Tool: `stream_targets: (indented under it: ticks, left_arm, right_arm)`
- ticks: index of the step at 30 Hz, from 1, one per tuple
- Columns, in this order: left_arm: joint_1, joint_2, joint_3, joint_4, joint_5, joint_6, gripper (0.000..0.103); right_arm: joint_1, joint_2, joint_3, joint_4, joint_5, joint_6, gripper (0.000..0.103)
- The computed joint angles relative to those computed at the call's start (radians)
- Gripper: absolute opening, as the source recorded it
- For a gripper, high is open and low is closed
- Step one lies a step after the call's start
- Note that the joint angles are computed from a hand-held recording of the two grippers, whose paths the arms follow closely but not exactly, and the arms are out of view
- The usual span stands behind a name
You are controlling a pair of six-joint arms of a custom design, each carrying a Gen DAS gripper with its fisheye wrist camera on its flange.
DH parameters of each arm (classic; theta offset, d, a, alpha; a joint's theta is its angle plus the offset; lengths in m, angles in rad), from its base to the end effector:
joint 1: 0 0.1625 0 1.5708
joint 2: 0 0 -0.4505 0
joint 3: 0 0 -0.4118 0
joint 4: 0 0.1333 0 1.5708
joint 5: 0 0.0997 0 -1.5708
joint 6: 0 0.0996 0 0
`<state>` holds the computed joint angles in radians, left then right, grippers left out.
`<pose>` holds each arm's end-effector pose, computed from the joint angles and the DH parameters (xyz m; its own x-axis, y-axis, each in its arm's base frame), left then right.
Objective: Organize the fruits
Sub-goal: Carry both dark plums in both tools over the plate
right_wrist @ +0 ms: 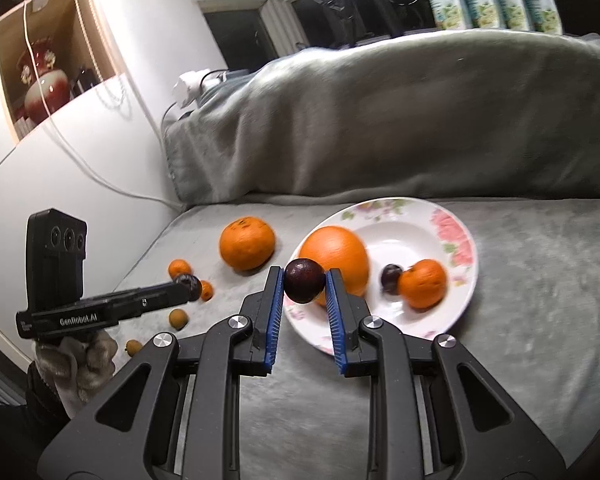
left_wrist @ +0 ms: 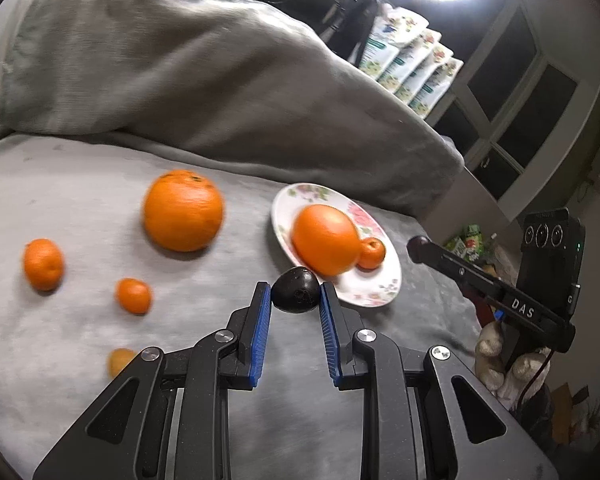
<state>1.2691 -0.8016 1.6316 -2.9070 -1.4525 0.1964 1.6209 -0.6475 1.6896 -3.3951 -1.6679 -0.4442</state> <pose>-0.0773 -0.7367 0.1441 -0.8959 0.3988 -0.1958 0.4432 0.7721 -0.4554 0.1589 -0.7005 0.0786 -0.8854 -0.2878 0.3650 -0.4607 0.6476 -0.6069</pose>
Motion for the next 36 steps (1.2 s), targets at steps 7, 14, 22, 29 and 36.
stream_targets:
  ticks: [7,14,22,29,36]
  left_arm:
    - [-0.034,0.036,-0.012,0.012,-0.003,0.016,0.023]
    - [-0.059,0.076,-0.033,0.041,-0.008,0.031,0.023]
    - [-0.079,0.116,-0.06,0.058,0.005,0.04,0.023]
    - [-0.095,0.145,-0.078,0.058,0.044,0.051,0.023]
    - [-0.133,0.176,-0.063,-0.031,0.155,0.133,0.023]
  right_arm:
    - [-0.019,-0.023,0.011,-0.018,0.007,-0.003,0.022]
    - [-0.027,-0.02,-0.02,-0.002,0.009,-0.006,0.022]
    - [-0.035,-0.008,-0.074,0.033,0.014,-0.009,0.022]
    - [-0.039,0.014,-0.131,0.076,0.002,-0.021,0.022]
    - [-0.052,0.036,-0.174,0.116,-0.008,-0.015,0.022]
